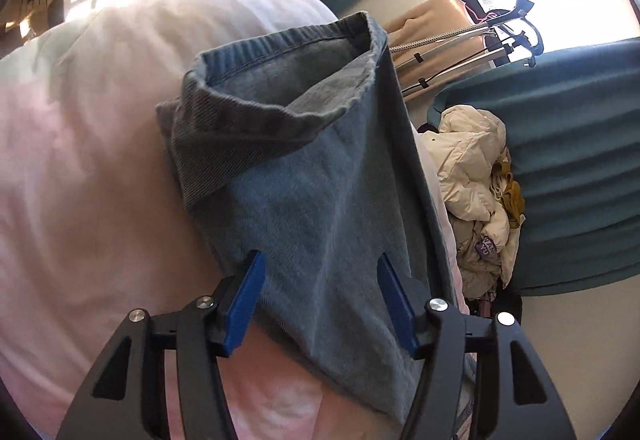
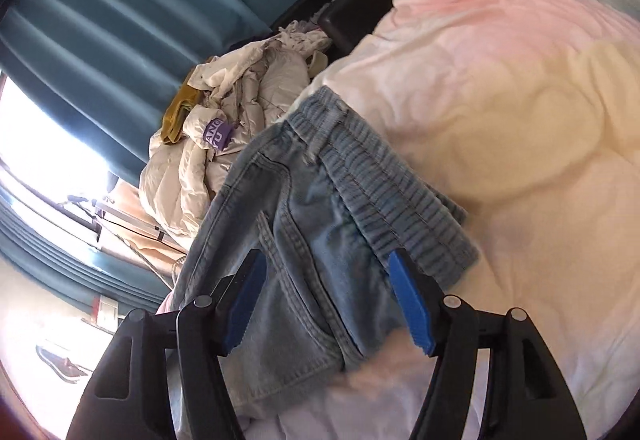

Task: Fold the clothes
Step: 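Lower the folded jeans onto the duvet and open both grippers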

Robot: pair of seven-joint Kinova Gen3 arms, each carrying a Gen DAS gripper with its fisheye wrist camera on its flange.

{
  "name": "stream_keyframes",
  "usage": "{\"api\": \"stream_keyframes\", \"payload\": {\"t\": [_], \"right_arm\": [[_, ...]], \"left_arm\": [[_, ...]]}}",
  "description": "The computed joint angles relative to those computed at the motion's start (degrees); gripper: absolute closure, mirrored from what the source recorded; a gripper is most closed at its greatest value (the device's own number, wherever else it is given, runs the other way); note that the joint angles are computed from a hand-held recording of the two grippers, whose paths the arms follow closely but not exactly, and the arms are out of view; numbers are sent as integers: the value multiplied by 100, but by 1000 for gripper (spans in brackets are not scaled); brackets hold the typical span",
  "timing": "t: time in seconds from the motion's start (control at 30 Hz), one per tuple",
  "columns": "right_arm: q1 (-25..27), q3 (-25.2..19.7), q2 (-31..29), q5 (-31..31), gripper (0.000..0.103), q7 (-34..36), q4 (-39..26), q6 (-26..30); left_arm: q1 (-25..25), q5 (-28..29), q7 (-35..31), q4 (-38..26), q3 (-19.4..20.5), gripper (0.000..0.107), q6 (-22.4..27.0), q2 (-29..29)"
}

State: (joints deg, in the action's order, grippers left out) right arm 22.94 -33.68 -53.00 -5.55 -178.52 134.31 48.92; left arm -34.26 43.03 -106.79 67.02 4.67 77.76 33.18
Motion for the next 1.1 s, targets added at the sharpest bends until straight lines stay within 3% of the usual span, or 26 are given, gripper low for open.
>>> {"api": "stream_keyframes", "payload": {"t": [0.13, 0.27, 0.33, 0.43, 0.5, 0.57, 0.6, 0.67, 0.7, 0.77, 0.93, 1.1], "right_arm": [[-386, 299, -687, -596, 36, -279, 347, 171], [-592, 433, -885, -985, 35, -172, 754, -285], [-651, 376, -764, -1044, 35, -169, 956, -736], [-324, 256, -563, -1454, 35, 230, 1266, -1435], [-92, -72, -216, -1411, 35, 115, 1332, -1713], [294, -483, -24, -1396, 38, 0, 1341, -1845], [471, -688, -87, -1306, 46, -180, 1301, -1788], [843, -984, -273, -1231, 64, -329, 1161, -1538], [923, -1015, -389, -1151, 76, -377, 1064, -1367], [969, -909, -626, -988, 85, -357, 835, -975], [1002, -479, -1352, -710, 90, 73, 74, 119], [301, -5, -1874, -207, 91, -307, -482, 1284]], "left_arm": [[-272, 166, 12, 373, -23, 47, 334, 98], [-276, 302, -195, 729, -39, 47, 260, 165], [-253, 475, -438, 969, -14, 47, -10, 96], [-32, 501, -786, 1213, -50, 49, -584, -101], [179, 402, -946, 1340, -91, 56, -1029, -245], [367, 261, -943, 1402, -139, 72, -1386, -333], [440, 191, -891, 1409, -160, 76, -1524, -358], [454, 221, -836, 1494, -147, 98, -1746, -443], [453, 226, -837, 1539, -141, 99, -1834, -520], [463, 210, -827, 1609, -147, 101, -1964, -685], [387, 100, -818, 1621, -258, 101, -1830, -1129], [85, 188, -841, 1551, -498, 101, -1092, -1408]]}}
